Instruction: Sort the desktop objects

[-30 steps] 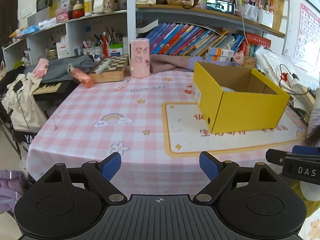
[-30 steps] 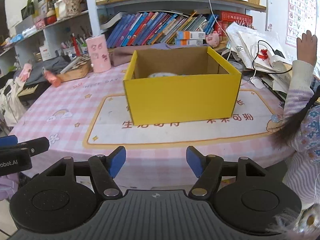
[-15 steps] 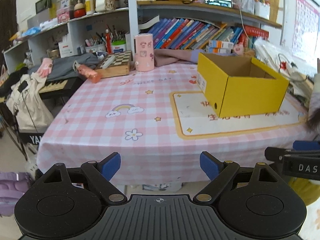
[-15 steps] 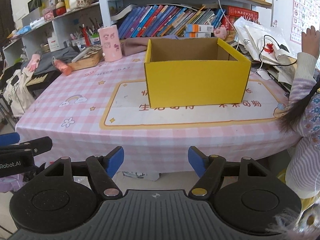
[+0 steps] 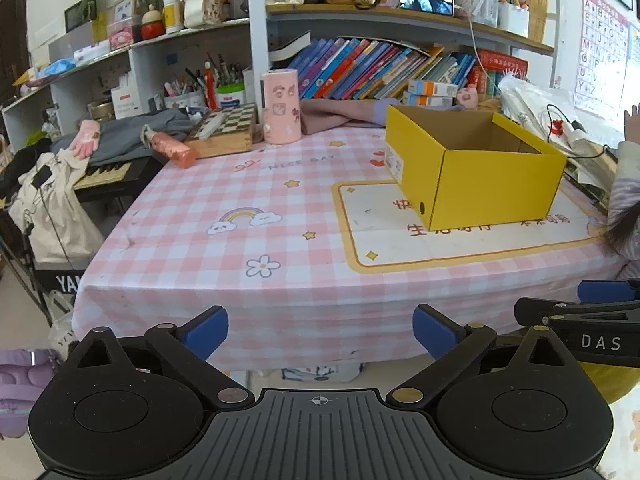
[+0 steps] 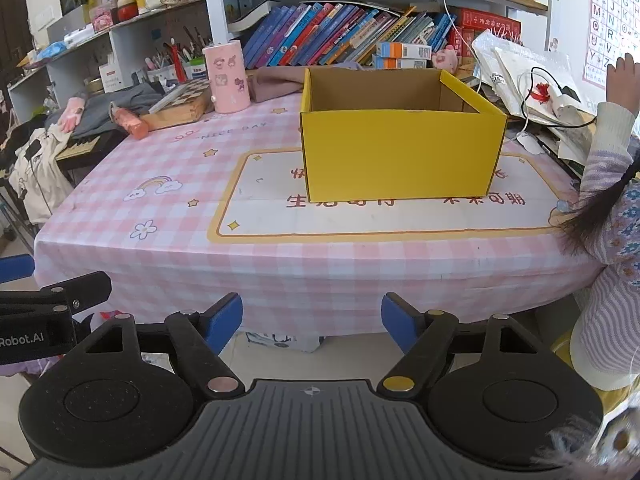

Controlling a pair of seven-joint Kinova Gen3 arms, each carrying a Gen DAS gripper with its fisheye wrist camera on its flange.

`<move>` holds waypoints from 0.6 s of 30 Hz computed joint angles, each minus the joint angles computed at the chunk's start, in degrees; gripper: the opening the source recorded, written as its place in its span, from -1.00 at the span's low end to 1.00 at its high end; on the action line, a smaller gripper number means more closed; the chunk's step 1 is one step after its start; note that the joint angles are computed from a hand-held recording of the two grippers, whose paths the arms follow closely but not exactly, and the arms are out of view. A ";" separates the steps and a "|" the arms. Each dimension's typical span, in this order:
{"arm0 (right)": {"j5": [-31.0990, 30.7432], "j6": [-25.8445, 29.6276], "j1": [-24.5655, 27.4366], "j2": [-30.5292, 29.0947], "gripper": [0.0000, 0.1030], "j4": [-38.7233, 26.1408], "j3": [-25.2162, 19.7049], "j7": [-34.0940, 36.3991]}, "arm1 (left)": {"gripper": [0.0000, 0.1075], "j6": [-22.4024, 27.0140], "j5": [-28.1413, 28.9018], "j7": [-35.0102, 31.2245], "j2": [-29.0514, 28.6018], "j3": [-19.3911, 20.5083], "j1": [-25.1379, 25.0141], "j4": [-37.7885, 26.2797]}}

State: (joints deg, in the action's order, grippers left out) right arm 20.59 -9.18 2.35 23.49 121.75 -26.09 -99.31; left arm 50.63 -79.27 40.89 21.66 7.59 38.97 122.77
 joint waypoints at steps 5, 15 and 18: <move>0.08 -0.45 -0.69 -0.26 0.48 0.31 0.77 0.10 | 0.89 -0.53 1.26 -1.03 -0.08 -0.03 -0.43 -0.52; 0.62 -0.29 -0.62 -0.17 0.56 0.17 0.79 -0.20 | 0.89 -2.06 1.89 -1.88 -0.06 -0.79 -0.81 -0.74; 1.06 0.76 0.17 0.16 0.56 -0.48 -0.08 -0.07 | 0.89 -2.62 2.03 -2.04 -0.04 -0.97 -1.00 -0.70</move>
State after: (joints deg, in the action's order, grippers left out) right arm 21.65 -8.42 2.53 23.65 121.27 -26.16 -99.39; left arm 48.01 -77.24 38.85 21.62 6.61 37.97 122.07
